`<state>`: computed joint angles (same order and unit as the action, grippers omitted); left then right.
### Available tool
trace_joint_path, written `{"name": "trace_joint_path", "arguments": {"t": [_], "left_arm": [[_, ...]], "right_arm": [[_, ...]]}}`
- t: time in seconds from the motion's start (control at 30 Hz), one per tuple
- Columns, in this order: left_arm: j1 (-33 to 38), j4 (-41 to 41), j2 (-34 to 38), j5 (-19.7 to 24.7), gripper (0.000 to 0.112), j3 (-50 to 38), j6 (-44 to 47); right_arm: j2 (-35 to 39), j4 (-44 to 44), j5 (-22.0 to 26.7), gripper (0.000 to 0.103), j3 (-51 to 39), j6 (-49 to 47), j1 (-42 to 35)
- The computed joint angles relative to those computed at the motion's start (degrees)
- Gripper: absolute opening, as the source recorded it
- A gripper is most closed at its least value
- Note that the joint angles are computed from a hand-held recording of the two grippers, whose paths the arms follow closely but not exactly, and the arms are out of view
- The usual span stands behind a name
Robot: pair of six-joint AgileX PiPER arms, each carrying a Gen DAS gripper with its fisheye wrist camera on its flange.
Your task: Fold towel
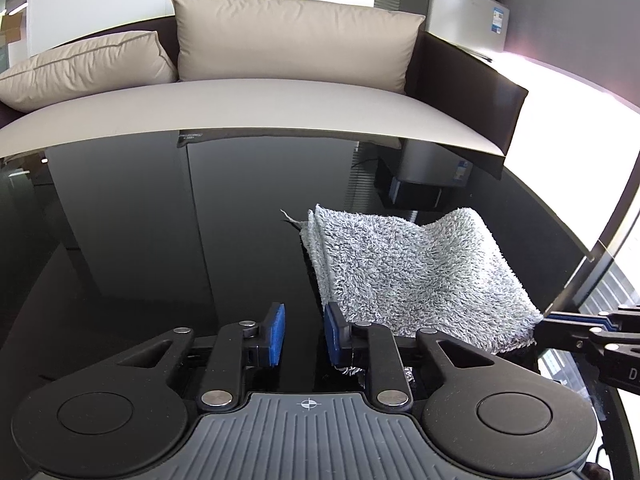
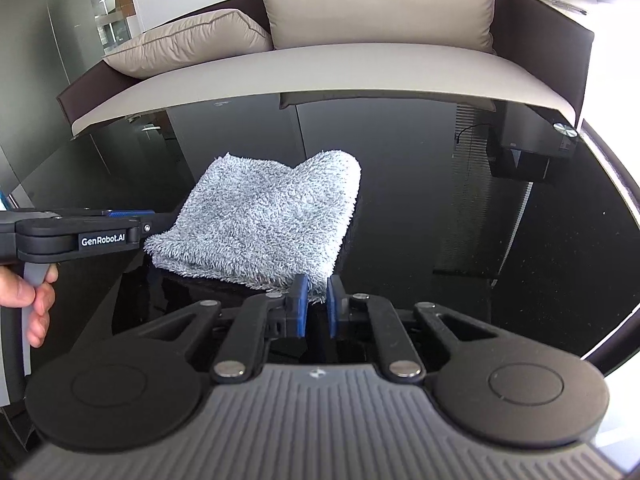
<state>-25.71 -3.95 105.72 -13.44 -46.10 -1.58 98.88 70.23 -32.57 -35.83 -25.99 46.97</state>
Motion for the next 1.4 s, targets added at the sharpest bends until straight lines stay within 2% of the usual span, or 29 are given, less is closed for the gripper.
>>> {"name": "trace_joint_path", "arguments": {"t": [0.13,0.27,0.37,0.6,0.7,0.77,0.93,1.0,1.13,1.27,1.4], "left_arm": [[-0.7,-5.1,-0.4,-2.2,0.021,0.9,4.7],[-1.0,-2.1,-1.1,-4.3,0.022,1.1,2.8],[-1.7,-3.8,-0.9,-4.3,0.023,0.1,5.5],[-2.0,-1.7,0.4,-2.5,0.023,-1.8,4.4],[-1.5,-0.1,0.5,-2.1,0.023,-2.0,2.9],[-1.2,1.0,0.5,-2.0,0.023,-2.0,1.8],[-0.6,4.1,0.1,-1.8,0.023,-1.9,-1.0],[-0.5,4.7,-0.1,-1.9,0.023,-1.7,-1.7],[-0.1,9.3,-0.3,-3.1,0.024,-1.1,-5.4],[-0.4,13.6,0.0,-4.2,0.024,-1.0,-7.9],[-1.3,10.8,1.4,-3.1,0.024,-1.9,-3.6]], "right_arm": [[-1.7,-5.9,-2.2,0.022,1.7,7.5,-0.4],[-1.9,-10.0,-3.3,0.028,1.7,11.5,-1.8],[-0.3,-9.3,-3.4,0.029,-0.8,9.0,-3.1],[6.2,-6.8,-3.2,0.028,-8.9,-1.7,-4.6],[9.2,-7.9,-1.7,0.028,-11.6,-4.3,-5.0],[11.1,-7.1,1.1,0.028,-13.5,-6.0,-6.0],[11.6,-8.4,1.9,0.028,-13.1,-4.7,-6.8],[10.9,-12.0,1.7,0.028,-11.6,0.6,-7.4],[10.2,-16.0,-2.6,0.028,-10.0,6.5,-6.7],[10.8,-18.2,-2.5,0.028,-11.0,6.9,-7.1],[12.5,-16.5,-1.5,0.028,-13.6,1.9,-7.7]]}}
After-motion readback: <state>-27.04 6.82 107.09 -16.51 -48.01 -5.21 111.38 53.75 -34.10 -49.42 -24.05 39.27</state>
